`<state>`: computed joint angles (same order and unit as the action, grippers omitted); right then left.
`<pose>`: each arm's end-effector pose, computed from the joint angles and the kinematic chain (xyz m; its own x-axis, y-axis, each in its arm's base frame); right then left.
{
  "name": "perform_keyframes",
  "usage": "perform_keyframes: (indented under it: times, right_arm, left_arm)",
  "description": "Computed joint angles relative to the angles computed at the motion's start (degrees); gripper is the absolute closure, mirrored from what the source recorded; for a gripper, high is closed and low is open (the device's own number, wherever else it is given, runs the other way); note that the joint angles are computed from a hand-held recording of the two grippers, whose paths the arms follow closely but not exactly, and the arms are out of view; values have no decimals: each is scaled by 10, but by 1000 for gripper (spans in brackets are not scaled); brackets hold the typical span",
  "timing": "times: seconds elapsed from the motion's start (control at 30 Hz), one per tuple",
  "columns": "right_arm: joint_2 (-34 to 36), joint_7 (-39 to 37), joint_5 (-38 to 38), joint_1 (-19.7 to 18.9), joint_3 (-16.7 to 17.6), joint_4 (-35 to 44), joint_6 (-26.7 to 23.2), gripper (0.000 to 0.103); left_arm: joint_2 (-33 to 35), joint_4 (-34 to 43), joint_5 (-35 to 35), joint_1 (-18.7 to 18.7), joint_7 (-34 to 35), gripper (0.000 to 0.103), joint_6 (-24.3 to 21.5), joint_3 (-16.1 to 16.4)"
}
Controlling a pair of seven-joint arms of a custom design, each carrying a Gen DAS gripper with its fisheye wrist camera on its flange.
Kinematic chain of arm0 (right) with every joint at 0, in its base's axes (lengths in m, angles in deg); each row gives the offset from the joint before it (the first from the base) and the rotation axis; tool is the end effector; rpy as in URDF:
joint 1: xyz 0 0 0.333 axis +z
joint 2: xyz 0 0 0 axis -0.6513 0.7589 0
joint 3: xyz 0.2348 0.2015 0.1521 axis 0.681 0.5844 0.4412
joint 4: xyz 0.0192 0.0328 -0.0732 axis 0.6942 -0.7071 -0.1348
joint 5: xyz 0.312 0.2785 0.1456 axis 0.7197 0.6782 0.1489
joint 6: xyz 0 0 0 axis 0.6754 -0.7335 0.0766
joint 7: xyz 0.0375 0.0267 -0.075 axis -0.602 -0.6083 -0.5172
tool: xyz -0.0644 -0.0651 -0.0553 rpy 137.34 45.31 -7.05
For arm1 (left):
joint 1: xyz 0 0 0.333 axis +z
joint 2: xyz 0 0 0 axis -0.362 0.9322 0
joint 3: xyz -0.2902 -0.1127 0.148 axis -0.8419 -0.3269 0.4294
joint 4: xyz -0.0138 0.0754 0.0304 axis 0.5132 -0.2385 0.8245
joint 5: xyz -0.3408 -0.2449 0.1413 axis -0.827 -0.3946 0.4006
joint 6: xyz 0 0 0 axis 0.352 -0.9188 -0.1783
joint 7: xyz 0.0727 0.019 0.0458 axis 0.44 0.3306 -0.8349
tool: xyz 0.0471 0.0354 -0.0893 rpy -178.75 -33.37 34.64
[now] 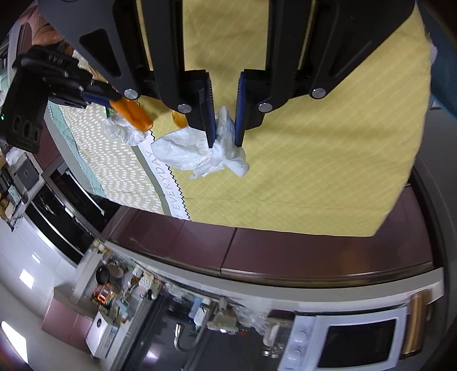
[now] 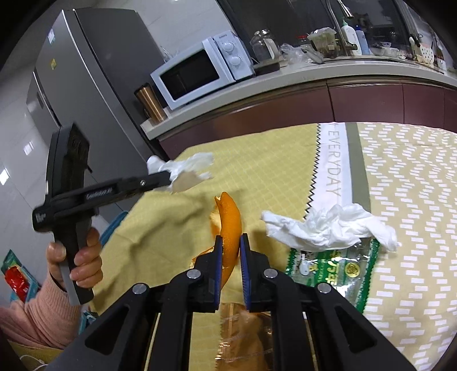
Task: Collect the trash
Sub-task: 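Carry the tissue and orange peel over to the blue bin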
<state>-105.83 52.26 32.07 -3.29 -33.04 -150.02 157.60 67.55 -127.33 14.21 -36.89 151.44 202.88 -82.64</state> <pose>0.3718 0.0630 0.4321 0.1797 -0.8934 -0.4117 -0.7015 0.1770 -0.6904 0.5534 -0.2809 0.4384 -0.4511 -0.8286 0.3315 -0.7185 0.1169 -0.6856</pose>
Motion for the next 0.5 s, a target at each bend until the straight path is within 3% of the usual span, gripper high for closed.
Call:
perform_keyframes:
  times: [0.17,0.3,0.5]
  right_arm:
    - [-6,-7,-2,22,-9,2,10,92]
    - [-7,-12,-7,48,-20,8,16,92]
    - [7,-23,-7,107,-53,25,20,92]
  left_arm:
    - [-52,-50,-83,-3,71,89,6,17]
    - [-86,-86,-102,-14,89,89,5,42]
    - [-135,-146,-93,-41,89,89,60,65]
